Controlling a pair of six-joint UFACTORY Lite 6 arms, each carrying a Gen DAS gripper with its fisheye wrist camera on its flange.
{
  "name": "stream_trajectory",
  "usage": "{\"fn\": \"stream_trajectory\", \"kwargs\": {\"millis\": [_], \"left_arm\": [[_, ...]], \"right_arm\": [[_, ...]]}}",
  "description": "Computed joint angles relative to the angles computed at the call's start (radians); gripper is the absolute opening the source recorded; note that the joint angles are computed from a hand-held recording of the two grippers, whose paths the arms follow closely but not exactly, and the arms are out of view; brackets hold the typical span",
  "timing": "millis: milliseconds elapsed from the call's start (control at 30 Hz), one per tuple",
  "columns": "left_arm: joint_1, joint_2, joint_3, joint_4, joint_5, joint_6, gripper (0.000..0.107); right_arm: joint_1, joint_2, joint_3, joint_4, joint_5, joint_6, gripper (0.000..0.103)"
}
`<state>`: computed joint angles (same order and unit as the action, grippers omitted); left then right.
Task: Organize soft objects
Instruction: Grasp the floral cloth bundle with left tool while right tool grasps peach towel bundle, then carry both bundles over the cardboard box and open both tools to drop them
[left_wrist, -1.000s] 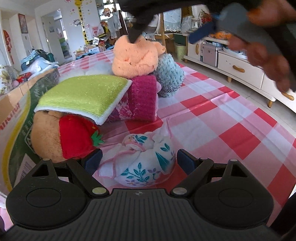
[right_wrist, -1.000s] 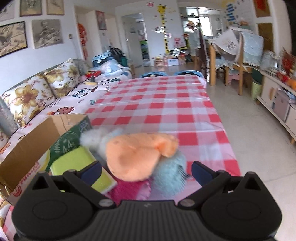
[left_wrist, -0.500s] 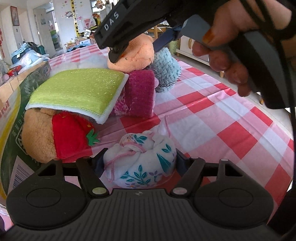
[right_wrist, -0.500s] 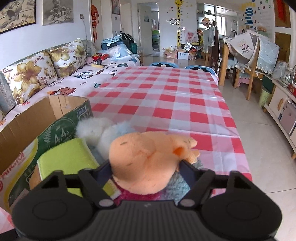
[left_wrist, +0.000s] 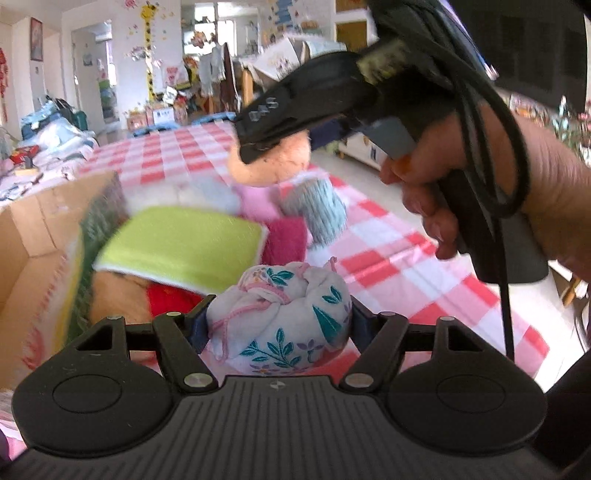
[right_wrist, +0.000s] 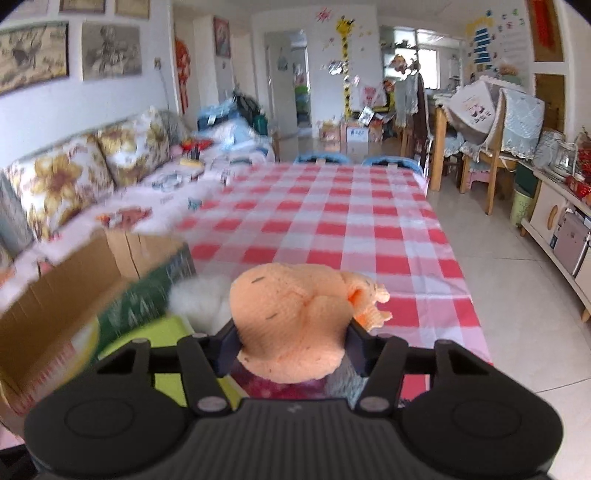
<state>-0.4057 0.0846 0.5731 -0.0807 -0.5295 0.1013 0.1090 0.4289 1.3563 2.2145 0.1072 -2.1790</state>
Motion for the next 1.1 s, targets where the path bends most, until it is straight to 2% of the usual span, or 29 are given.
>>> {"fn": "stream_trajectory", "kwargs": {"millis": [167,233,333,600,700,833,933,1100], "left_arm": [[0.047,-0.17,-0.108,0.055,-0.004,-0.058,0.089],[0.08,-0.18,-0.089,0.066,0.007,-0.064,0.089],[0.1,-0.172,-0.012,0.009,0.05,-0.041,0.089],[0.185,-0.154,0.048,-0.178,0.054,0.063,0.089],[0.238,-0.158,0.038,-0.22,0.05,0.093,0.089],[0.296,-0.12,0.071,-0.28,0.066,0.118,0.089],[0.346,-0.111,0.098,-0.296,0.112,0.122,0.089],[0.363,-0.106,0.14,-0.465,0.153,0.242,0.089]], "right_arm": [[-0.006,-0.084,-0.055,0.045,0.061,0.021,0.057],[0.002,-0.109,-0.069,0.082,0.075,0.003,0.057],[0.027,-0.128,-0.071,0.118,0.087,-0.014,0.057],[0.122,-0.114,-0.015,0.226,0.093,-0.107,0.057],[0.156,-0.088,0.026,0.155,0.097,-0.03,0.057],[0.209,-0.015,0.122,-0.025,0.091,0.157,0.058],[0.252,0.041,0.192,-0.108,0.065,0.228,0.058],[0.3,0.115,0.278,-0.325,0.043,0.426,0.058]]}}
